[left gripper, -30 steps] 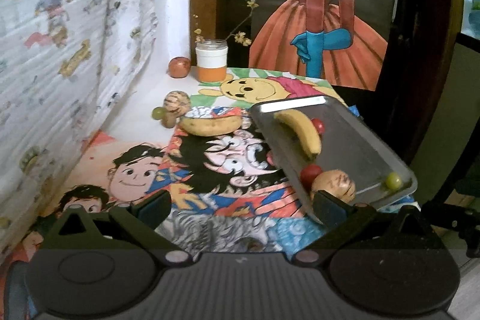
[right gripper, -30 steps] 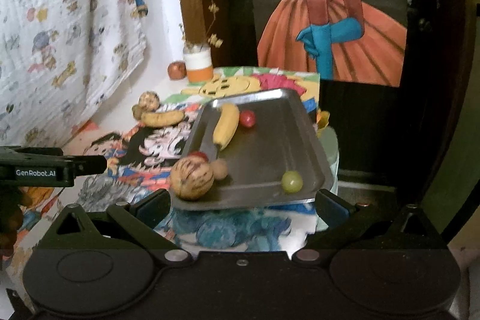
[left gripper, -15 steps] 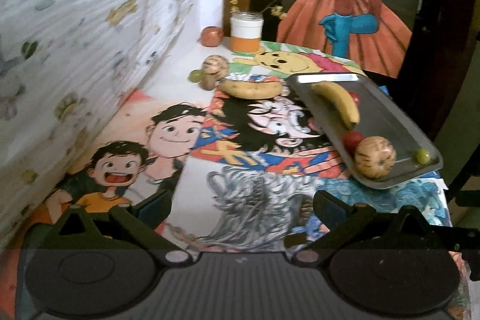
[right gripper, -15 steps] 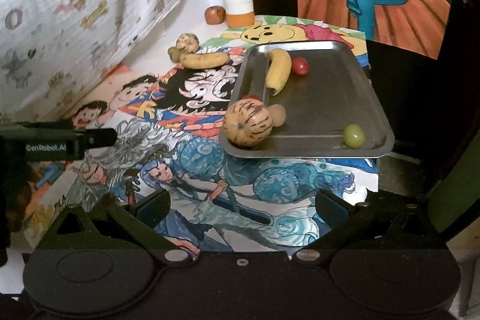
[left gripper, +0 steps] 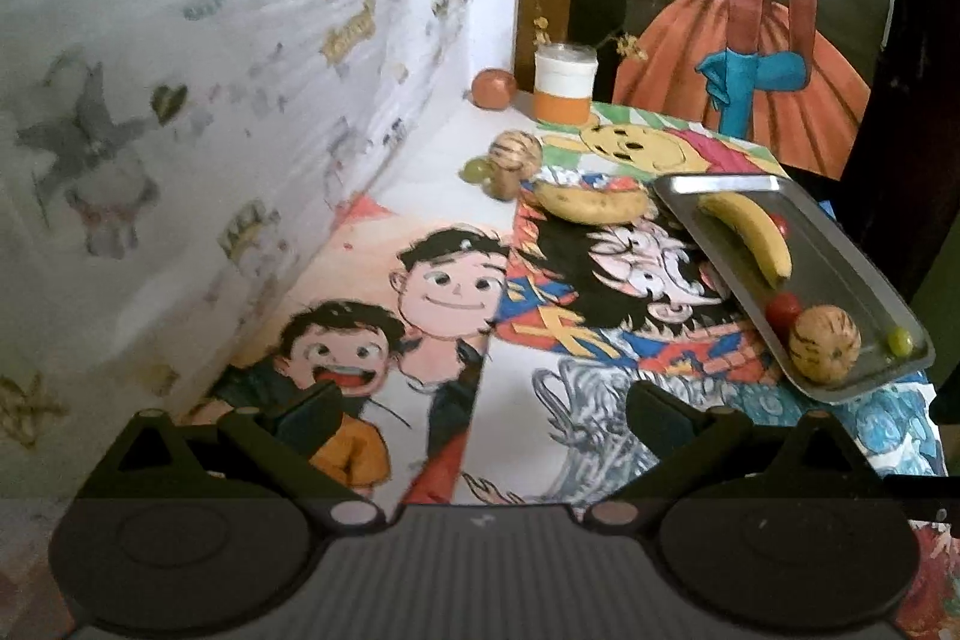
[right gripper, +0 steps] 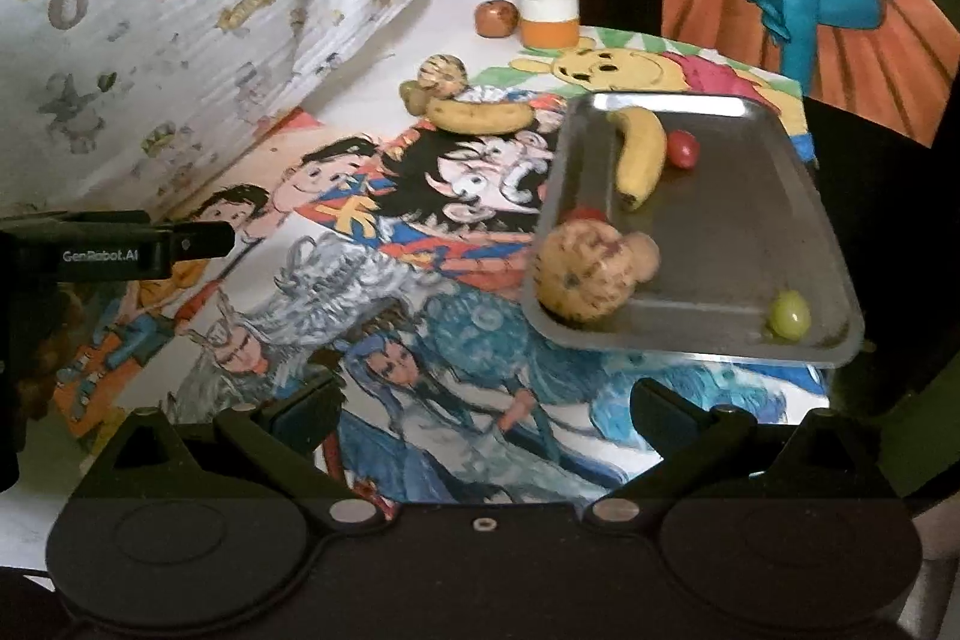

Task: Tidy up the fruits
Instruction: 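Lift both tools away from the tray toward the fruit pile, then grasp the second striped round fruit with the right gripper while the left grasps a brown kiwi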

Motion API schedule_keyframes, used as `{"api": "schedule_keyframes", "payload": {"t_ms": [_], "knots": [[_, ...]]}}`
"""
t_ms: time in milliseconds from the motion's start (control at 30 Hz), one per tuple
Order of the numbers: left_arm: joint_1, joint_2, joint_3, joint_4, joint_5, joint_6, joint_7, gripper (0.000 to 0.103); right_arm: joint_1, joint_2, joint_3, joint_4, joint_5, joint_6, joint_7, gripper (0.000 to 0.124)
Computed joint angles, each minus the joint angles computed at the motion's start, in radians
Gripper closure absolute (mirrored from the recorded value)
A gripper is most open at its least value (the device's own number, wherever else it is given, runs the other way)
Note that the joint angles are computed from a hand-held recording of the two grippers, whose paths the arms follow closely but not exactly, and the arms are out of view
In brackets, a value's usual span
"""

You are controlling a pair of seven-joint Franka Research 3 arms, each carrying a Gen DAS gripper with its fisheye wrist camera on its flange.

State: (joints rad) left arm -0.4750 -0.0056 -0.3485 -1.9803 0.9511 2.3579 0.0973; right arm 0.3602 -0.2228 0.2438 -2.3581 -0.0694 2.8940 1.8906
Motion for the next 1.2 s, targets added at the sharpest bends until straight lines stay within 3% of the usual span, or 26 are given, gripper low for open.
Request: {"api": "schedule_keyframes", "payload": {"t_ms": [333,667,800,900,1033,1200], "knots": [[0.007,-0.002,0.003,0.051,0.075,-0.045,0.006,0.000,0.071,0.057,-0.062,0.150,0.128,-0.031,-0.242,0.022],[0.019,0.002,0.014,0.122,0.170,-0.043,0.020,0.000,0.094,0.154,-0.118,0.483,0.388,-0.169,-0.619,0.021],[0.024,0.010,0.020,0.151,0.206,-0.049,0.014,0.000,0.062,0.239,-0.119,0.652,0.375,-0.262,-0.576,0.021],[0.042,0.004,0.033,0.142,0.249,0.038,-0.047,0.000,0.048,0.309,-0.121,0.764,0.373,-0.329,-0.553,0.021],[0.053,0.046,0.042,0.187,0.244,0.077,-0.051,0.000,0.044,0.425,-0.131,0.933,0.326,-0.411,-0.473,0.021],[0.037,0.113,0.066,0.239,0.250,0.087,-0.040,0.000,0.036,0.564,-0.135,1.096,0.330,-0.448,-0.446,0.021]]}}
